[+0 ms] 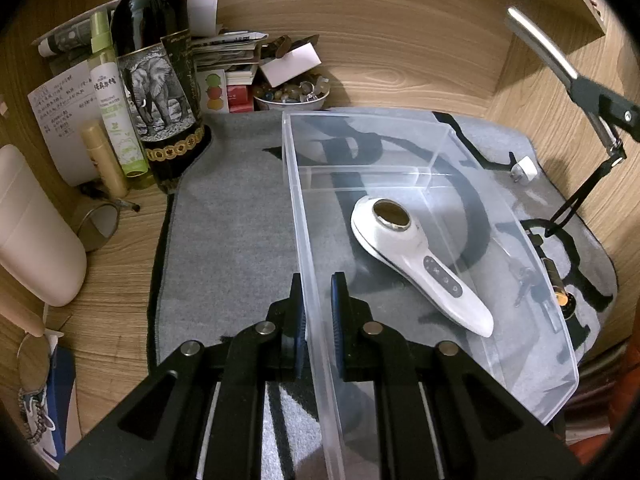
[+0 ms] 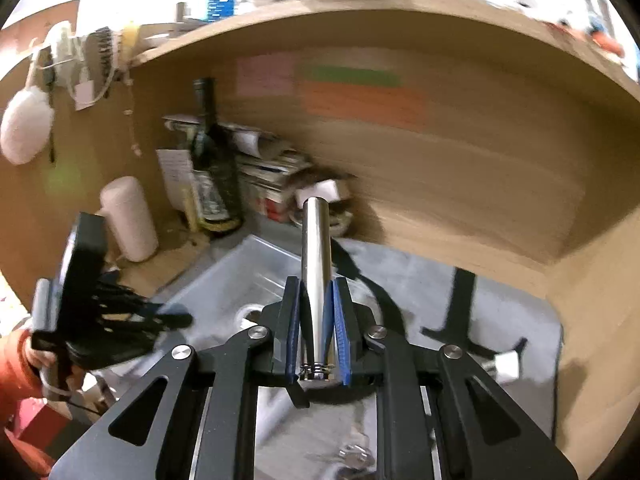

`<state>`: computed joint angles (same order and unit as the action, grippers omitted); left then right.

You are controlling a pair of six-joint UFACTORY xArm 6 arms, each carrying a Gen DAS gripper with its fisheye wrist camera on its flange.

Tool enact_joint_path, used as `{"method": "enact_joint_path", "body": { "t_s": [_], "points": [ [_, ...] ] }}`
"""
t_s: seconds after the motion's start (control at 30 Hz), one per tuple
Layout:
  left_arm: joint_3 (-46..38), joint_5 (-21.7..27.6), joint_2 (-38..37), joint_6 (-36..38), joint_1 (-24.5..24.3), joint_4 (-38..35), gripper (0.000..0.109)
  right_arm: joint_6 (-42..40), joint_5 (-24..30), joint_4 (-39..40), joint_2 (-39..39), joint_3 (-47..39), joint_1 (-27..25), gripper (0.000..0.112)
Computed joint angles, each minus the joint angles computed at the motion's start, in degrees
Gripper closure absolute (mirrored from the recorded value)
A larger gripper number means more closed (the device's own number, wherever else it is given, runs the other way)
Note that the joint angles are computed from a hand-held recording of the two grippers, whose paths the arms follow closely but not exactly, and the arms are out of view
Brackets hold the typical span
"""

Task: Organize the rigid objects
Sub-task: 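Carry the metal rod with the right gripper and release it in the box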

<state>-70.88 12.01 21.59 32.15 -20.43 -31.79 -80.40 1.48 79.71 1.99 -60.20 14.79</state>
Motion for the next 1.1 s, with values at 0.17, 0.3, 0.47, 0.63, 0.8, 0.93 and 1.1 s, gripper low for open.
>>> {"method": "enact_joint_path", "body": {
  "t_s": [0.17,0.3,0.47,0.63,0.8,0.93,1.1],
  "points": [
    [-0.01,-0.01,-0.03,0.14,-0.12,0.02,0.097,-1.36,1.19,0.39,1.61,-1.93,2.37,0.098],
    [0.00,0.20,-0.14,1.70,-0.12,-1.49,0.097,1.55,1.77,-3.18,2.96,-2.62,3.89,0.098],
    [-0.18,0.51,-0.07,4.25,-0.03,-4.00,0.097,9.96,3.15,-11.81,4.87,-2.81,4.35,0.098],
    [-0.42,1.02,-0.06,6.16,0.15,-5.90,0.098,20.61,5.27,-22.84,7.80,-3.06,4.01,0.098],
    [-0.55,1.06,0.08,7.51,0.16,-7.23,0.098,30.53,7.51,-33.29,11.02,-3.97,3.37,0.098],
    [-0.55,1.11,0.07,7.88,0.16,-7.61,0.098,38.27,9.65,-41.79,12.83,-4.31,2.62,0.098],
    [-0.59,1.09,0.12,8.19,0.17,-7.89,0.098,43.06,11.89,-48.71,13.93,-4.48,2.20,0.098]
  ]
}}
